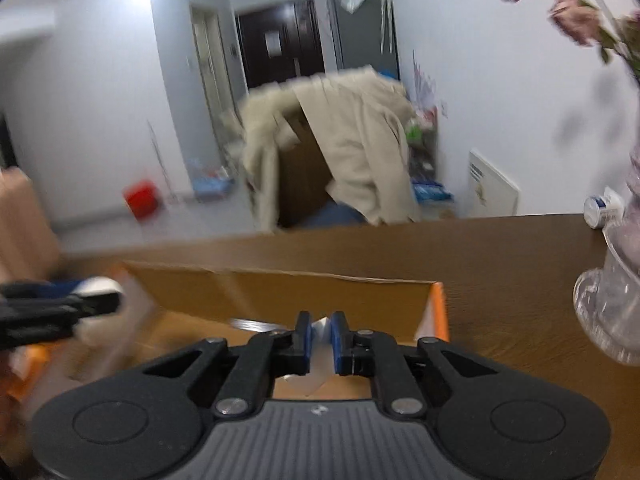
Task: Organize soft objects
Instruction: 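Carry both held items into the cardboard box and open both tools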
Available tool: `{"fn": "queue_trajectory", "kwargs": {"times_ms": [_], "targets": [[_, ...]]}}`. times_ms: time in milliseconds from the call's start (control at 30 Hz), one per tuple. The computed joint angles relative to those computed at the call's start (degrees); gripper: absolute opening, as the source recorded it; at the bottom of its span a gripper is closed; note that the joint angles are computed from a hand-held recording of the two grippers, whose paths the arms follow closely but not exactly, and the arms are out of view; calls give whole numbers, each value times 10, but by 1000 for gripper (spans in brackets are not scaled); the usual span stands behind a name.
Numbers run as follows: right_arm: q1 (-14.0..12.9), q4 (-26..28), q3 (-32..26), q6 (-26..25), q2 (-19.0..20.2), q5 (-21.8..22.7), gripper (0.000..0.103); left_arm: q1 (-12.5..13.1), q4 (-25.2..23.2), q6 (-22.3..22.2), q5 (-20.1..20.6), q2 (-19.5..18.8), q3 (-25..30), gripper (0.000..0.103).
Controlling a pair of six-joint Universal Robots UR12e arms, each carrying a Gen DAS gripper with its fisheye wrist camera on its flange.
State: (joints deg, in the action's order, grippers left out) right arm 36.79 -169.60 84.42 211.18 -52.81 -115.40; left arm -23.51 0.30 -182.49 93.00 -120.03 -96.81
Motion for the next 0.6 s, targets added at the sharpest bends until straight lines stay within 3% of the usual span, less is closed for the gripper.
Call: {"fn": "queue_trajectory", "kwargs": {"times_ms": [67,100,167,200,400,500,600], "targets": [[-5,31,-16,3,11,-13,22,-4,-38,-4,30,-6,15,72],[-8,54,-23,19,13,-17,26,-1,-42,-9,19,-6,16,81],[-6,47,-25,21,16,-35,45,0,-45,-9,14,-4,12,84],[-5,40,-25,17,18,-41,50,0,-53,-11,16,-3,12,84],[0,6,-22,-16,17,-48,50,-3,5,-23,31,8,-12,88],[7,-28,-3,-30,-5,-41,52,-7,37,-10,30,32,-39,89],[23,-55,22,-60,-35,-53,58,-11,79,-32,18,72,-81,92]]}}
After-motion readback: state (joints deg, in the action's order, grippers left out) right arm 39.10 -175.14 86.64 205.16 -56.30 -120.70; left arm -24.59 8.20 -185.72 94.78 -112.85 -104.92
